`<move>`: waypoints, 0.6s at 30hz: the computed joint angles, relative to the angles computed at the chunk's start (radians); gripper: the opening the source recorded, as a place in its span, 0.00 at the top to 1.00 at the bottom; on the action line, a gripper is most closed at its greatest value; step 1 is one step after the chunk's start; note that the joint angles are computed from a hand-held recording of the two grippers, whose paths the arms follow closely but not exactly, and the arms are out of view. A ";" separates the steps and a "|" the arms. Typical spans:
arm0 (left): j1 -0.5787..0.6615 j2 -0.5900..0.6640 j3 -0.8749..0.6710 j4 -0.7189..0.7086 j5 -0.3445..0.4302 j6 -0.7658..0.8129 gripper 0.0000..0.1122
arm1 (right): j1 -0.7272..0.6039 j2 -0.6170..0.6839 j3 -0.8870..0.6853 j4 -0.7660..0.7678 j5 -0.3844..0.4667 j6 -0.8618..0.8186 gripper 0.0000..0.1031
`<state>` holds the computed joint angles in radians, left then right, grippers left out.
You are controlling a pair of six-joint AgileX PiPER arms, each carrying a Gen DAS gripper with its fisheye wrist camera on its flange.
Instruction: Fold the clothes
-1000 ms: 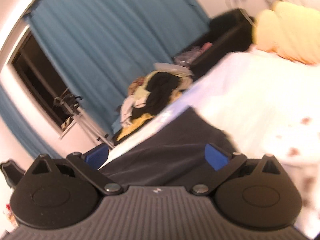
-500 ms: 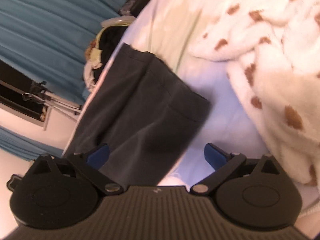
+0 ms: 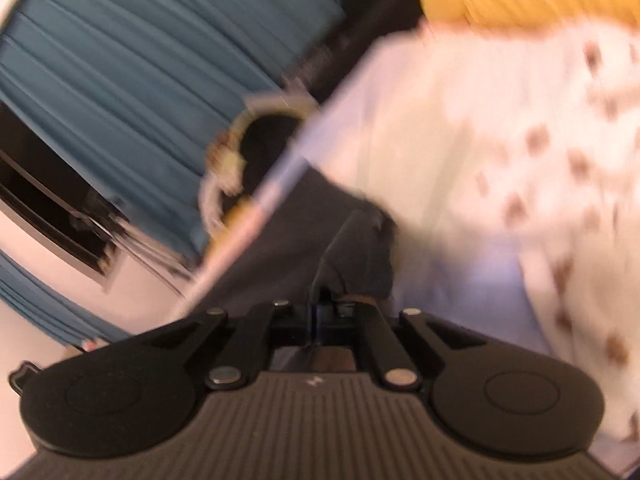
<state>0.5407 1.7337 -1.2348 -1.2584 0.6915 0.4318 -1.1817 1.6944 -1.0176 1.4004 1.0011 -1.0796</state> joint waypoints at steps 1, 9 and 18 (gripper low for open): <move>0.010 -0.015 0.004 0.001 0.018 -0.005 0.96 | -0.017 -0.011 -0.011 0.011 0.027 0.000 0.98; 0.018 0.025 -0.046 0.065 0.069 -0.148 0.96 | 0.013 0.075 -0.061 0.002 -0.035 0.064 0.98; -0.196 0.308 -0.697 0.494 0.019 -0.760 0.96 | 0.373 0.215 -0.400 0.008 -0.475 0.486 0.97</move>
<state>0.3451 2.0415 -1.9315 -0.7648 0.7104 -0.3278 -0.8083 1.9093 -1.4179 1.4089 0.5256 -0.5934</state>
